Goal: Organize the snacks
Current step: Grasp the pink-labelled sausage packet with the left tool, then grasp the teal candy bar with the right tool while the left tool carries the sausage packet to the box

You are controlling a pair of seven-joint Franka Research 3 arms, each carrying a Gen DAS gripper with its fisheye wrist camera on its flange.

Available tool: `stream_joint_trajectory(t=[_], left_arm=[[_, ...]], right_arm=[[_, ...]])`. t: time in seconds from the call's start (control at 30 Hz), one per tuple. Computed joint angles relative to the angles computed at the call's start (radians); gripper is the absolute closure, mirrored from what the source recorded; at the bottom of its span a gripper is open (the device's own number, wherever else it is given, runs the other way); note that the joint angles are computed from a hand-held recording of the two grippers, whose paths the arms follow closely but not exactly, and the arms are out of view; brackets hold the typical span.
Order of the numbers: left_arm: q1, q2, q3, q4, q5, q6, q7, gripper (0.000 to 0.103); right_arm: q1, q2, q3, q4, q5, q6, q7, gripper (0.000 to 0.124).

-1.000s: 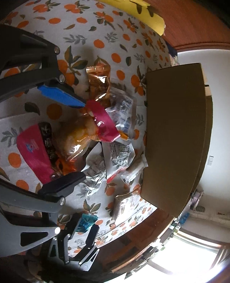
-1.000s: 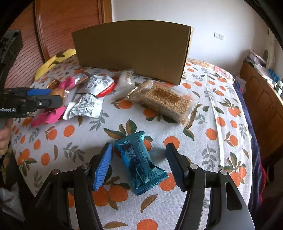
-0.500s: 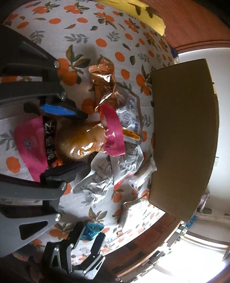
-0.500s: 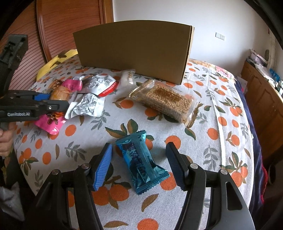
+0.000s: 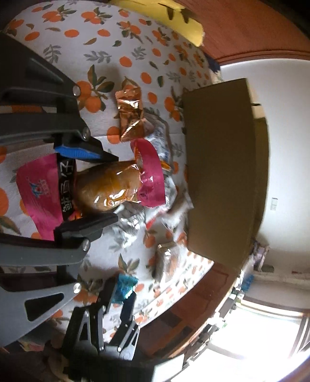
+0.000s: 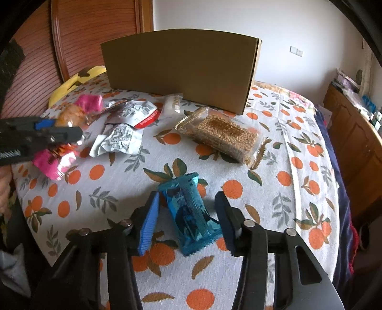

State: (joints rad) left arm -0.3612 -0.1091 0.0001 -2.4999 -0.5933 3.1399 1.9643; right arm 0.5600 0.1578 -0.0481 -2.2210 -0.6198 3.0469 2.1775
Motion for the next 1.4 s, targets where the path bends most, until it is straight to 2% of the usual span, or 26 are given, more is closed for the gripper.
stream_joint_trajectory(t=[0.03, 0.07, 0.13, 0.23, 0.4, 0.67, 0.8, 1.03, 1.4], left_arm=[[-0.026, -0.011, 0.019, -0.001, -0.038, 0.002, 0.042, 0.063], [-0.048, -0.019, 0.036, -0.001, -0.069, 0.004, 0.073, 0.063], [-0.099, -0.031, 0.076, 0.003, -0.144, 0.004, 0.153, 0.063], [-0.139, -0.041, 0.102, 0.012, -0.221, 0.008, 0.238, 0.062], [-0.172, -0.045, 0.122, 0.037, -0.366, -0.008, 0.386, 0.062], [-0.107, -0.027, 0.085, 0.099, -0.496, -0.063, 0.550, 0.062], [-0.064, 0.005, 0.061, 0.162, -0.546, -0.070, 0.635, 0.062], [0.029, 0.071, 0.007, 0.285, -0.593, -0.106, 0.740, 0.062], [0.187, 0.193, -0.100, 0.487, -0.611, -0.175, 0.811, 0.062]], right_arm=[[0.012, -0.007, -0.009, 0.003, -0.025, -0.024, 0.026, 0.082], [-0.006, -0.014, 0.017, -0.004, 0.019, -0.031, -0.010, 0.092], [-0.027, -0.027, 0.046, -0.017, 0.074, -0.045, -0.058, 0.095], [-0.054, -0.041, 0.085, -0.029, 0.161, -0.062, -0.128, 0.102], [-0.073, -0.053, 0.105, -0.047, 0.251, -0.054, -0.165, 0.105], [-0.090, -0.084, 0.121, -0.062, 0.341, -0.041, -0.187, 0.105], [-0.092, -0.101, 0.115, -0.039, 0.272, -0.050, -0.122, 0.105], [-0.109, -0.089, 0.123, 0.053, 0.236, -0.072, -0.115, 0.105], [-0.111, -0.019, 0.104, 0.215, 0.307, -0.089, -0.234, 0.105]])
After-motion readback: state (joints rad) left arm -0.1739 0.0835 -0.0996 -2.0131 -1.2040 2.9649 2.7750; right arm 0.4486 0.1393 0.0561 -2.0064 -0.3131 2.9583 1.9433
